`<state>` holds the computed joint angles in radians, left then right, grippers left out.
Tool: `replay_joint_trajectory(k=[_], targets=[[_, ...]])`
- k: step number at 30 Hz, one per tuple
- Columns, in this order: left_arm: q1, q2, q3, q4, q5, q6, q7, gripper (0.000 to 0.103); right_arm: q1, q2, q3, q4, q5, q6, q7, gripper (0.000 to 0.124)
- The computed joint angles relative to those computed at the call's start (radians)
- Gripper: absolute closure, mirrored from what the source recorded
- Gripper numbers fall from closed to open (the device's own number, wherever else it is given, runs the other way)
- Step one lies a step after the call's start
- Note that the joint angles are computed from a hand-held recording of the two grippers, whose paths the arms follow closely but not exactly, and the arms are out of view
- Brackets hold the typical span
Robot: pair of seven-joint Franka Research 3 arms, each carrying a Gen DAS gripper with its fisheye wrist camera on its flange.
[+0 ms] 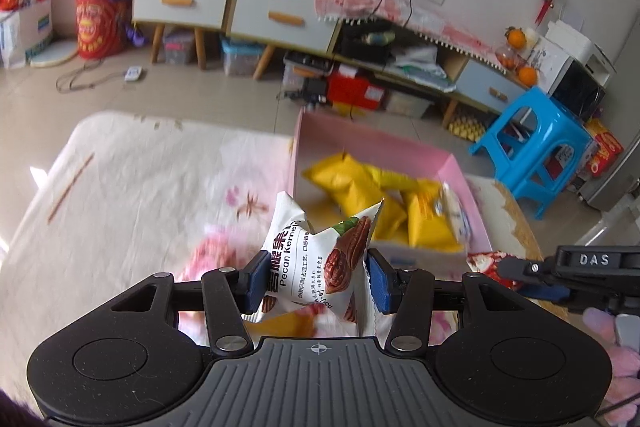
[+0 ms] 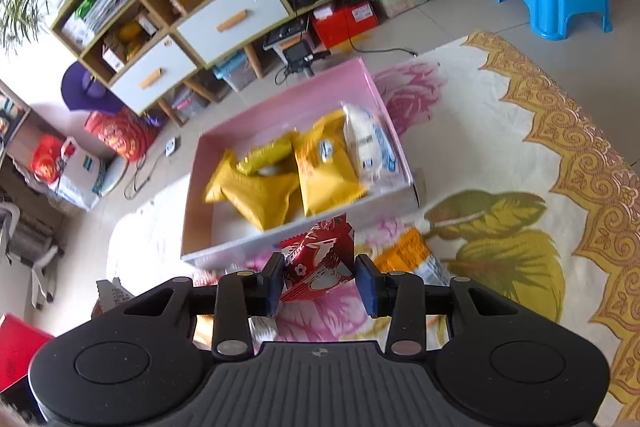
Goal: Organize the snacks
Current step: 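Carry red bag and pecan packet into the pink box while opening both tools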
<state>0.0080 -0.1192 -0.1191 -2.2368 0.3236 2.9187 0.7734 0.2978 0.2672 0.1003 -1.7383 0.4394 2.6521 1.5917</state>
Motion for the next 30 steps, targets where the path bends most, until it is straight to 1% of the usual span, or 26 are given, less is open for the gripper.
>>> replay_joint_trajectory(k=[5,9,13,17,20,22,26,30], targets=[[0.008,0.099,-0.004,0.109,0.085,-0.025,-0.027,0.055,0.002,0.056,0.008,0.06,0.005,0.037,-0.021,0.095],[-0.005,0.17,0.009,0.177,0.158,-0.007,-0.041,0.055,-0.024,0.125,0.046,0.143,0.07,0.017,-0.096,0.095],[-0.025,0.236,0.027,0.234,0.208,0.012,-0.044,0.055,-0.02,0.177,0.057,0.203,0.084,0.021,-0.145,0.095],[-0.046,0.285,0.044,0.278,0.237,-0.006,-0.045,0.055,-0.029,0.209,0.076,0.235,0.113,0.021,-0.208,0.095],[-0.053,0.311,0.054,0.296,0.238,-0.015,-0.05,0.055,-0.024,0.226,0.07,0.254,0.113,0.014,-0.216,0.095],[-0.053,0.324,0.061,0.303,0.239,0.006,-0.05,0.055,-0.02,0.237,0.066,0.268,0.108,0.005,-0.211,0.095],[-0.064,0.339,0.074,0.318,0.253,0.011,-0.057,0.055,-0.016,0.246,0.063,0.277,0.101,-0.003,-0.215,0.094],[-0.077,0.35,0.094,0.324,0.284,0.034,-0.091,0.053,-0.005,0.249,0.053,0.279,0.085,0.005,-0.192,0.09]])
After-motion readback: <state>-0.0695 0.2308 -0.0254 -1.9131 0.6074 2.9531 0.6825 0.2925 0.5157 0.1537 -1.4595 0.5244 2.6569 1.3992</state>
